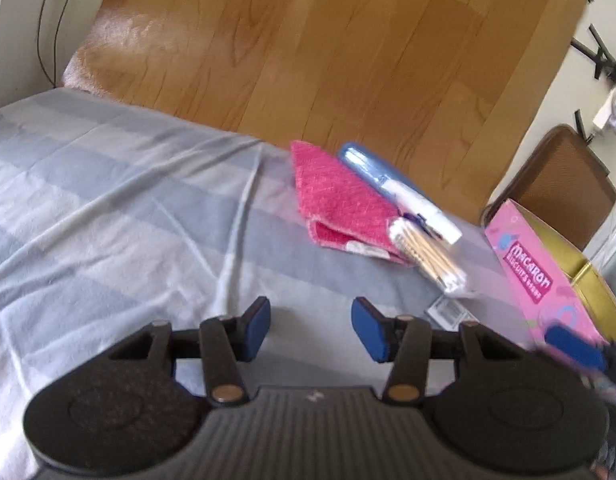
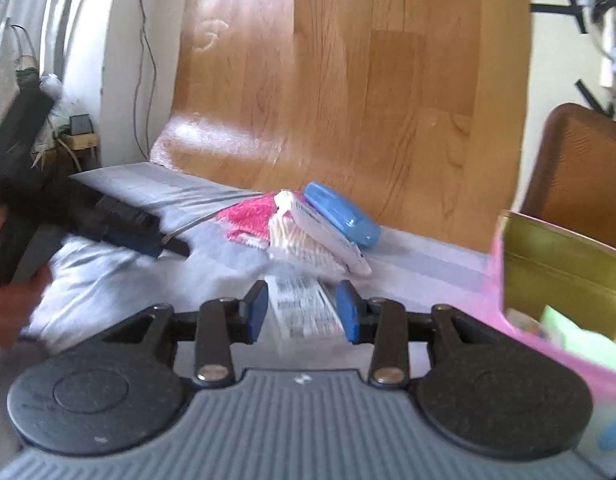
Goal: Organize soft objects
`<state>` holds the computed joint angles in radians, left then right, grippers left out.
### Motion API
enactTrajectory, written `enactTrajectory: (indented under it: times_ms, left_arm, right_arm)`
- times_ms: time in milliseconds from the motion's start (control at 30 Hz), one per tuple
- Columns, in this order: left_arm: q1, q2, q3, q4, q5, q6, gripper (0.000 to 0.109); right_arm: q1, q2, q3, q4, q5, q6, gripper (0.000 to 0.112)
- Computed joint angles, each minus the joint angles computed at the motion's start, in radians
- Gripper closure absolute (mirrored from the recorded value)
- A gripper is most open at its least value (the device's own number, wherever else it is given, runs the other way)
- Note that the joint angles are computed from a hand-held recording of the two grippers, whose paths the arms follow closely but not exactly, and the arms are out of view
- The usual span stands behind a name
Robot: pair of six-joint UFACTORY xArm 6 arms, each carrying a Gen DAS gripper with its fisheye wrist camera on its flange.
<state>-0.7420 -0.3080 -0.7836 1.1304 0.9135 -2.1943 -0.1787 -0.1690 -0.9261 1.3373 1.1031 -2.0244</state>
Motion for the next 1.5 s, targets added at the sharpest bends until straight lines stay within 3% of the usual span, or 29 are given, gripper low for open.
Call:
enactTrajectory:
  times_ms: [100, 300, 333, 367, 433, 567, 767, 867, 933, 1067, 1133, 1167, 1200, 1233, 1300, 1500]
  left_arm:
    - [-0.019, -0.003, 0.013, 0.063, 0.027, -0.051, 0.06]
    - [-0.044, 0.014, -0.005, 0.109, 0.056, -0.029, 0.053]
    - [-0.051, 0.01, -0.002, 0.111, 0.061, -0.035, 0.052]
    - [-0.052, 0.007, 0.002, 0.113, 0.061, -0.042, 0.051]
    - [-0.048, -0.006, 0.017, 0.126, 0.05, -0.069, 0.049]
    - [-0.03, -0.044, 0.06, 0.162, 0.013, -0.15, 0.047]
    - [-0.025, -0.076, 0.096, 0.201, -0.008, -0.227, 0.047]
    - [-0.028, -0.054, 0.07, 0.197, -0.024, -0.171, 0.047]
    - [-0.037, -0.025, 0.039, 0.191, -0.04, -0.121, 0.047]
    - [-0.045, 0.064, -0.052, 0.236, -0.154, -0.097, 0.047]
    - [-0.037, 0.128, -0.122, 0.247, -0.235, -0.049, 0.047]
    - [-0.03, 0.165, -0.163, 0.241, -0.282, -0.007, 0.047]
    - [-0.023, 0.203, -0.206, 0.229, -0.329, 0.039, 0.047]
    - [-0.018, 0.237, -0.243, 0.214, -0.365, 0.082, 0.046]
    - [-0.009, 0.298, -0.309, 0.172, -0.423, 0.169, 0.032]
    - [0.009, 0.451, -0.467, -0.075, -0.474, 0.539, 0.03]
  right_arm:
    - [0.097, 0.035, -0.056, 0.031, -0.085, 0.05, 0.071]
    - [0.284, 0.064, -0.081, 0.065, -0.31, -0.029, 0.073]
    - [0.309, 0.079, -0.091, 0.053, -0.349, -0.021, 0.076]
    - [0.323, 0.089, -0.096, 0.056, -0.379, -0.021, 0.087]
    - [0.32, 0.089, -0.094, 0.13, -0.409, -0.067, 0.096]
    - [0.185, 0.046, -0.087, 0.146, -0.235, 0.03, 0.099]
    - [-0.164, 0.033, -0.138, 0.023, 0.229, 0.272, 0.099]
    - [-0.269, 0.075, -0.177, -0.057, 0.331, 0.34, 0.099]
    - [-0.312, 0.093, -0.177, -0.09, 0.313, 0.364, 0.099]
    - [-0.339, 0.118, -0.159, -0.098, 0.184, 0.38, 0.09]
    - [-0.335, 0.128, -0.151, -0.089, 0.11, 0.388, 0.082]
    - [-0.335, 0.131, -0.148, -0.088, 0.09, 0.383, 0.073]
    - [-0.333, 0.134, -0.147, -0.088, 0.082, 0.38, 0.06]
    - [-0.339, 0.138, -0.147, -0.091, 0.091, 0.372, 0.055]
    - [-0.353, 0.135, -0.141, -0.103, 0.116, 0.338, 0.047]
    - [-0.374, 0.112, -0.104, -0.211, 0.181, 0.187, 0.039]
